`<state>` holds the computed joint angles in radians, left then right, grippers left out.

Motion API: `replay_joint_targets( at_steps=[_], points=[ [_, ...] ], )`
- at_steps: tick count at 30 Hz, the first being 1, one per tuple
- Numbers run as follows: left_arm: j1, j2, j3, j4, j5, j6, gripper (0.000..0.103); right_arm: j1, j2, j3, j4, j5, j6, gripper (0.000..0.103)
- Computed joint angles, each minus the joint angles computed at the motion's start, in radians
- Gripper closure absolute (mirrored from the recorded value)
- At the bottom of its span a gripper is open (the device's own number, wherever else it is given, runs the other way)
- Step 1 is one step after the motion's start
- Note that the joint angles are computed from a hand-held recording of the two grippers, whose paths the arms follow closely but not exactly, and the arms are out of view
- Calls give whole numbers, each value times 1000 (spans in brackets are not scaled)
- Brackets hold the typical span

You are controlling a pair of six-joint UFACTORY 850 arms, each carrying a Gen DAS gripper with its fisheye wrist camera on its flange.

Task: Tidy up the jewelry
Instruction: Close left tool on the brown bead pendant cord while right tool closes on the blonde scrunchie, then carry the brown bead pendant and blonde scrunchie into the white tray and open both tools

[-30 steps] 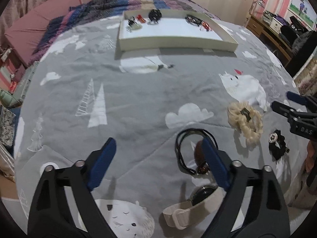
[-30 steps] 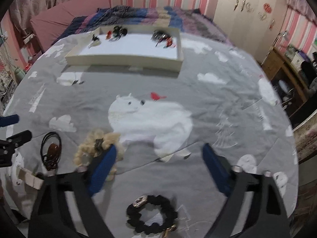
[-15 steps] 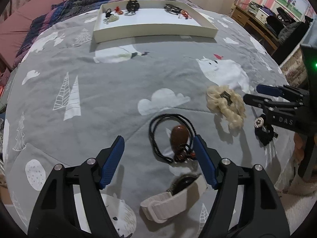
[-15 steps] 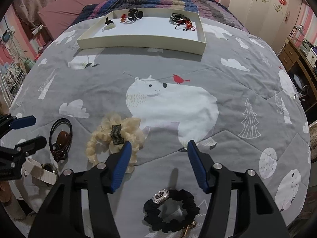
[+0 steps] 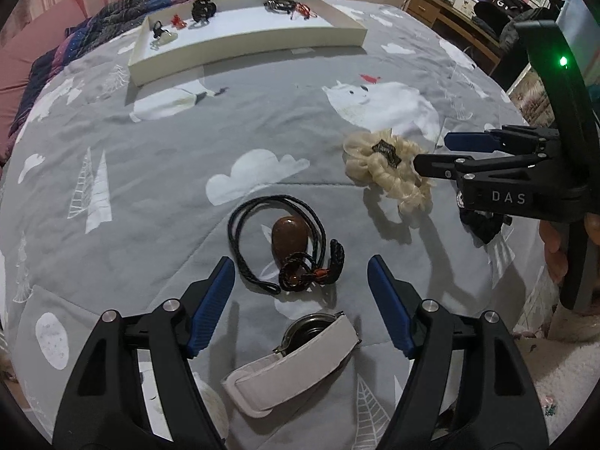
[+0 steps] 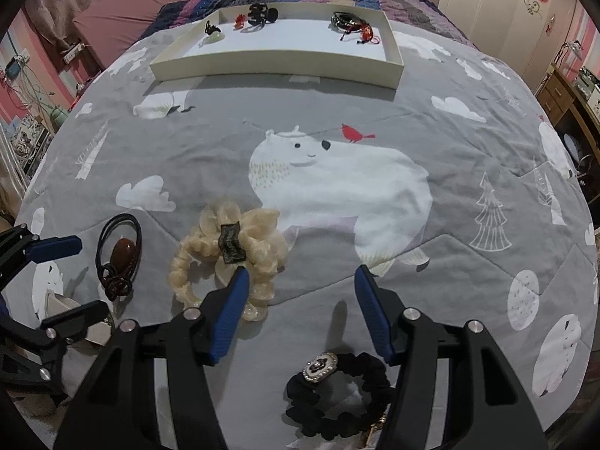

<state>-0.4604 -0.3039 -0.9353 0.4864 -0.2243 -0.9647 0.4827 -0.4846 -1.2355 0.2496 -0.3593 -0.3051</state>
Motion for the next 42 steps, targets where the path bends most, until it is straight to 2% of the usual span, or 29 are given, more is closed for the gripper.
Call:
replay_joint_targets(
  at_steps=[3,5,8,12,14,16,17,21,23,26,28,31,33,35,36,38,42],
  points=[
    [2,-29,-21,-23,-5,25,30,3,-10,-6,-17,-3,15,44],
    [6,-42,-31,-19,-10,22,31,4,-22,-18,-21,-11,21,56],
    [18,-50,-34,-76,-2,81,34,3,-36,-31,2,-29,0,60],
    [22,-60,-43,-62,-19,67,50,6,-42,-34,19,-29,-27,69],
    [28,-56,-39,-81,-14,85,59,9,-41,-33,10,-19,-28,83],
    [32,-50,-33,-78,-14,81,71,10,-44,-35,-2,-10,-17,87],
    [36,-47,-30,-84,-11,86,72,8,-45,-34,10,-4,-28,90],
    [56,-30,-7,-146,22,140,77,7,-41,-27,-26,37,10,92],
    [60,-22,2,-91,33,81,79,3,-45,-32,-18,39,3,93],
    [70,-1,19,-6,56,-13,90,-2,-46,-37,10,42,-24,93],
    [88,16,32,-65,88,41,93,-6,-48,-41,26,46,-39,93],
    [105,13,29,-91,85,61,96,-14,-65,-61,47,43,-51,93],
    [115,12,32,-173,97,143,97,-18,-72,-69,69,42,-67,93],
    [116,12,33,-152,103,117,99,-19,-76,-74,76,40,-73,93],
    [118,14,34,-150,107,111,103,-20,-78,-75,82,40,-78,93],
    [126,21,38,-143,117,98,103,-23,-81,-81,109,38,-100,93],
    [140,26,41,-230,128,183,103,-30,-88,-89,156,32,-141,93]
  ],
)
